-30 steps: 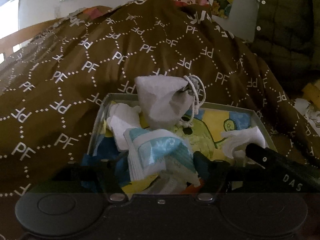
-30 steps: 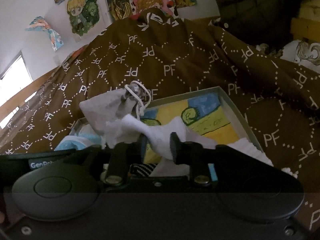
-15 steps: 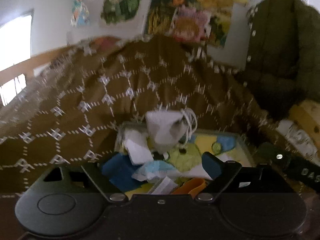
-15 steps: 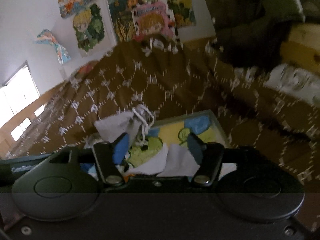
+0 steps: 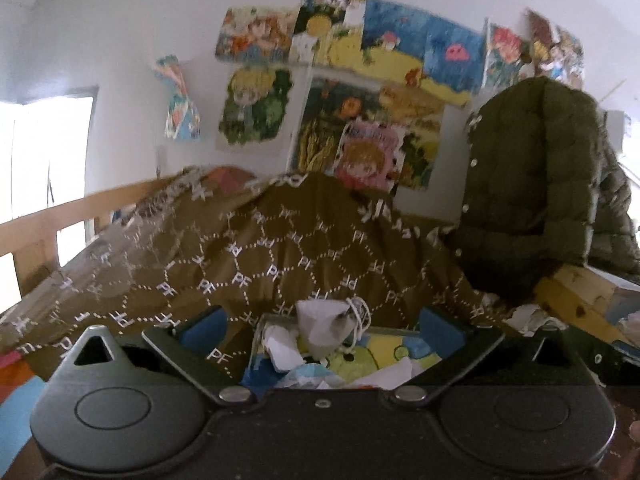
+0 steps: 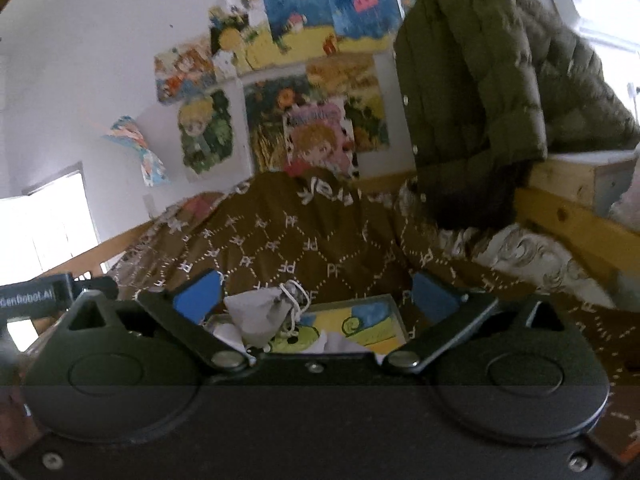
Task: Organize soft objects
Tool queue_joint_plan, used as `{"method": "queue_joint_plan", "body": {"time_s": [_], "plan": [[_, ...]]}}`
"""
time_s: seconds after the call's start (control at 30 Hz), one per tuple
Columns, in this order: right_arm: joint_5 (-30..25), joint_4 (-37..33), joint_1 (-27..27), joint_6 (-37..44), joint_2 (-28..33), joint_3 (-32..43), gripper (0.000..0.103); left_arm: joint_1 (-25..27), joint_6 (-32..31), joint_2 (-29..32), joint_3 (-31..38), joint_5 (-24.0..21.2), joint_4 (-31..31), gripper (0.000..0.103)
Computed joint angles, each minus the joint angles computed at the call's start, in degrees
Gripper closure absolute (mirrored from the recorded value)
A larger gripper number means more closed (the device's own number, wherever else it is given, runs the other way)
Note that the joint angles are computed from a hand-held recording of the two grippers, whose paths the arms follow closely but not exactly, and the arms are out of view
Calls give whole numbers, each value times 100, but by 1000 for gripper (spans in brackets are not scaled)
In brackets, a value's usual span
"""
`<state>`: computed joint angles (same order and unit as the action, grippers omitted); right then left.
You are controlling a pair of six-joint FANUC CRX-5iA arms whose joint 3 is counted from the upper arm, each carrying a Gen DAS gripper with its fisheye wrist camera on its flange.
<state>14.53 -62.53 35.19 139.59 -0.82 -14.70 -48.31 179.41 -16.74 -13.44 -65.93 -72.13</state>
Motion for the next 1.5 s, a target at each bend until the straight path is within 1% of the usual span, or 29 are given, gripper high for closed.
{"method": "queue_joint_plan", "body": {"time_s": [0.1,0.2,0.33,0.47,0.53,0.7,0.77,0.87,1.0,1.07,1.1,1.2,1.4,1.43,1.5], "plan": [[384,124,241,-97,-372,-459,1,-634,195,-60,-80,-596,-359,1],[688,194,446,-228,-728,-880,1,-1157,296,-89,-150,-1115,-573,1],[1157,-127,751,216,-1250,-1361,1,-1903,408,-83,-258,-1826,-834,1],[1490,-612,1077,631,-1820,-1837,1,-2601,492,-45,-316,-2477,-928,1],[1652,-1016,1244,999,-2125,-2061,1,-2911,556,-5,-342,-2755,-933,1],[1941,-1864,1520,1731,-2658,-2443,1,-3520,762,179,-371,-3368,-828,1],[1997,-2364,1579,2187,-2892,-2555,1,-3670,776,208,-401,-3491,-737,1],[1757,-3107,1408,2898,-3138,-2629,1,-3865,848,254,-413,-3692,-540,1],[1973,-3783,1480,3528,-3357,-2707,1,-4026,1121,266,-491,-3833,-180,1],[2071,-3924,1548,3658,-3391,-2717,0,-4063,1256,268,-542,-3866,12,1],[2003,-4002,1444,3767,-3366,-2686,1,-4088,1325,255,-574,-3881,87,1],[2058,-4178,1420,3951,-3347,-2638,0,-4117,1474,227,-641,-3926,302,1],[1931,-4838,1214,4606,-3449,-2687,1,-4160,1623,190,-698,-4029,512,1],[1969,-4848,1254,4603,-3469,-2705,1,-4166,1640,202,-692,-4046,529,1],[2235,-4675,1536,4388,-3475,-2745,1,-4182,1676,200,-702,-4053,570,1]]}}
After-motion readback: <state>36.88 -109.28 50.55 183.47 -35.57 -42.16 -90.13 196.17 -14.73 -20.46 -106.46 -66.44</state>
